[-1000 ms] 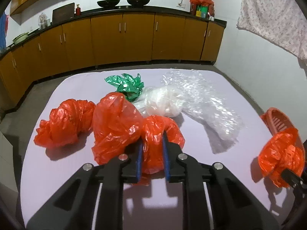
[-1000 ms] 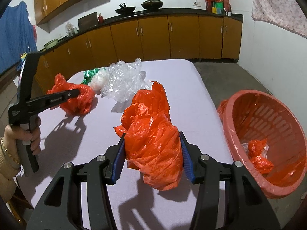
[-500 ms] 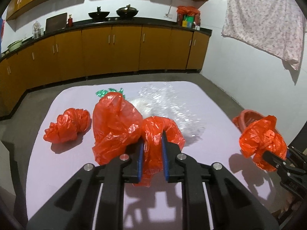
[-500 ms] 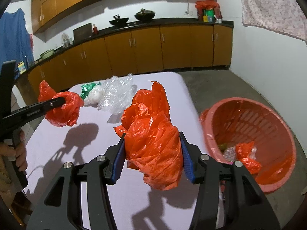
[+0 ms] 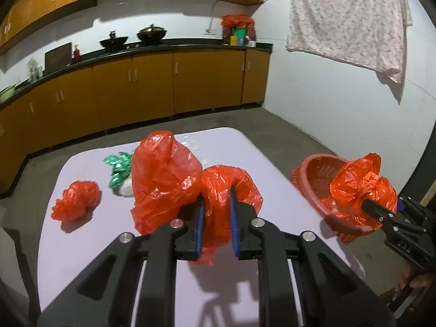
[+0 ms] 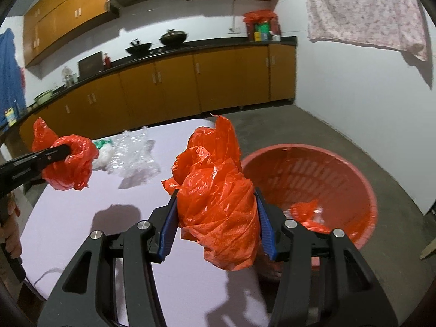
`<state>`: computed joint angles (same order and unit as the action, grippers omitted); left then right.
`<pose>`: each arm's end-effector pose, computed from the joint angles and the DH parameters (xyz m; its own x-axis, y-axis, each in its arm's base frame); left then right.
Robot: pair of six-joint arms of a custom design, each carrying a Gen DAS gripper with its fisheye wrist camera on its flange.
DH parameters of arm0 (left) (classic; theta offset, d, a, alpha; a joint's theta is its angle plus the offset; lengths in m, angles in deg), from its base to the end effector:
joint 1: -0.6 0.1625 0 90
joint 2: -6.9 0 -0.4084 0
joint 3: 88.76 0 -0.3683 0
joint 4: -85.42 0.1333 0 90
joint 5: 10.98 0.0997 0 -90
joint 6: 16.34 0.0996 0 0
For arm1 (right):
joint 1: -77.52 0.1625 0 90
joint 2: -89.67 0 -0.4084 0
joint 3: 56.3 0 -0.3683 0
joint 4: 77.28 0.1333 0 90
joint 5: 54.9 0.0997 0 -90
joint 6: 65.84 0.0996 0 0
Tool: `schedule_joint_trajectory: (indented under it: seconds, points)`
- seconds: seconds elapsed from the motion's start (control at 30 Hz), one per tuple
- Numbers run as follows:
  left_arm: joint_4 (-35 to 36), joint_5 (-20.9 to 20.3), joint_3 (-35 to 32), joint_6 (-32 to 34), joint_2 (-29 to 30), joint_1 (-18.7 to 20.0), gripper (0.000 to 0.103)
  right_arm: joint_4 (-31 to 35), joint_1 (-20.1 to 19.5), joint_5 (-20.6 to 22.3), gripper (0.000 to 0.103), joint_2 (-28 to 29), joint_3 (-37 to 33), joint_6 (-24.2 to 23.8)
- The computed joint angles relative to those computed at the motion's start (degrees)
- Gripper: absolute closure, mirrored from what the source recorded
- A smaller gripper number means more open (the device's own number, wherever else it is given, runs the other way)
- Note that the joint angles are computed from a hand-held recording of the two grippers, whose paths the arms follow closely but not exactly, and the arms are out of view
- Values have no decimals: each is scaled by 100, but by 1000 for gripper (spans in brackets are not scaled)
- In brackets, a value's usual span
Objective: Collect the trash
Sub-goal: 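Carry both orange bags over the orange basket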
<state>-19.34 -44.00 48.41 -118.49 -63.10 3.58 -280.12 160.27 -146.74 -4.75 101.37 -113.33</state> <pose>-0.2887 -0.2321 0.0947 -0.7292 -0.1528 -0.6670 0.4927 0.5591 -0.6668 0.0944 -0.2889 0.2522 -0.7282 -0.3724 0.5754 -0.6733 0.5454 -0.4992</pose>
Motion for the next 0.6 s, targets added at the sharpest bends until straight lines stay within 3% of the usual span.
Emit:
schedule_joint_trajectory:
  seconds: [0.3, 0.6]
  points:
    - [-1616, 254, -391, 1398, 957, 217, 86, 229, -562, 204, 51, -625, -77, -35]
    - [-3469, 317, -769, 2933, 1895, 561, 86, 186, -908, 277, 51, -706, -247, 50]
